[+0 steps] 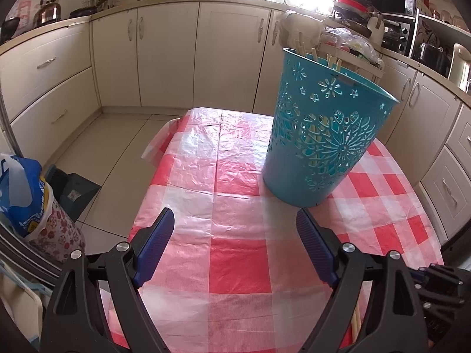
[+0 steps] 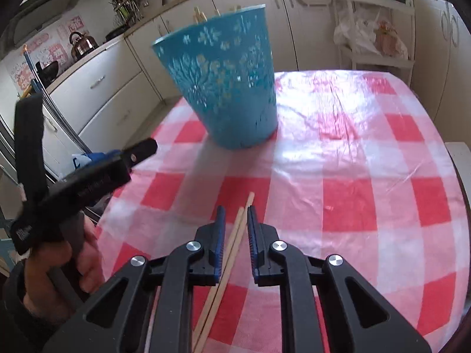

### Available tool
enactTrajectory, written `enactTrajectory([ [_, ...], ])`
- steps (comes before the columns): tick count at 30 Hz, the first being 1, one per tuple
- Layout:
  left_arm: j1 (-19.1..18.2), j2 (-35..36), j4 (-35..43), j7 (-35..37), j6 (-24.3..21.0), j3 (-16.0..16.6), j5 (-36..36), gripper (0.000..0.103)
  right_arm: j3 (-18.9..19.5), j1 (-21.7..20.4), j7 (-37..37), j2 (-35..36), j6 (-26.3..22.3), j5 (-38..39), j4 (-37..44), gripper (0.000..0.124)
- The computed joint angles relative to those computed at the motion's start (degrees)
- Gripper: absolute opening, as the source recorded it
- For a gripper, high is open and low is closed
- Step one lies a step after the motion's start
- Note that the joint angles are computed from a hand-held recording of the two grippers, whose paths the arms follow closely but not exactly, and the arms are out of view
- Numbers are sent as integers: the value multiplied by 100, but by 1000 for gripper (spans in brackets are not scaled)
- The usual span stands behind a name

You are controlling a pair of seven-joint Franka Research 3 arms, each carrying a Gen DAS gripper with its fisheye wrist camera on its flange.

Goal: Organize utensils
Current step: 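Lower the left tool onto a loose chopstick and close it while the right tool grasps another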

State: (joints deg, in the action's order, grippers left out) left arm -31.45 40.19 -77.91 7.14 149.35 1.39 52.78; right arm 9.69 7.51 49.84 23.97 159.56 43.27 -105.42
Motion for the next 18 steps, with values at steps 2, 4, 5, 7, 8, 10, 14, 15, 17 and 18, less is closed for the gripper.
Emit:
enactTrajectory([
  [2,-19,-110,-189,-97,41,2,25,81,-89,119,150,33,43,-202,-54,15],
  [4,-3,-184,-333,-171,84,-26,25,81,-106,176,201,65,104,-351,-103,15],
  [5,8,-205,-373,-182,94,-43,19,81,-127,210,249,88,101,-450,-108,15],
  [7,13,-235,-439,-211,124,-56,42,81,-109,227,242,97,209,-567,-173,15],
  [8,12,-240,-455,-217,137,-60,60,81,-130,262,266,82,268,-655,-227,15],
  [10,15,-241,-462,-213,175,-72,86,81,-19,129,164,82,217,-572,-226,15],
  [14,13,-197,-395,-133,147,-102,58,82,160,-190,-73,66,-121,-149,-171,14],
  [15,10,-191,-387,-120,136,-104,47,82,217,-297,-173,73,-294,54,-117,14],
  [17,3,-159,-349,-92,111,-115,15,82,238,-410,-327,76,-475,430,-77,14],
  [18,-4,-142,-328,-78,95,-119,-3,82,192,-372,-340,64,-459,486,-89,14],
])
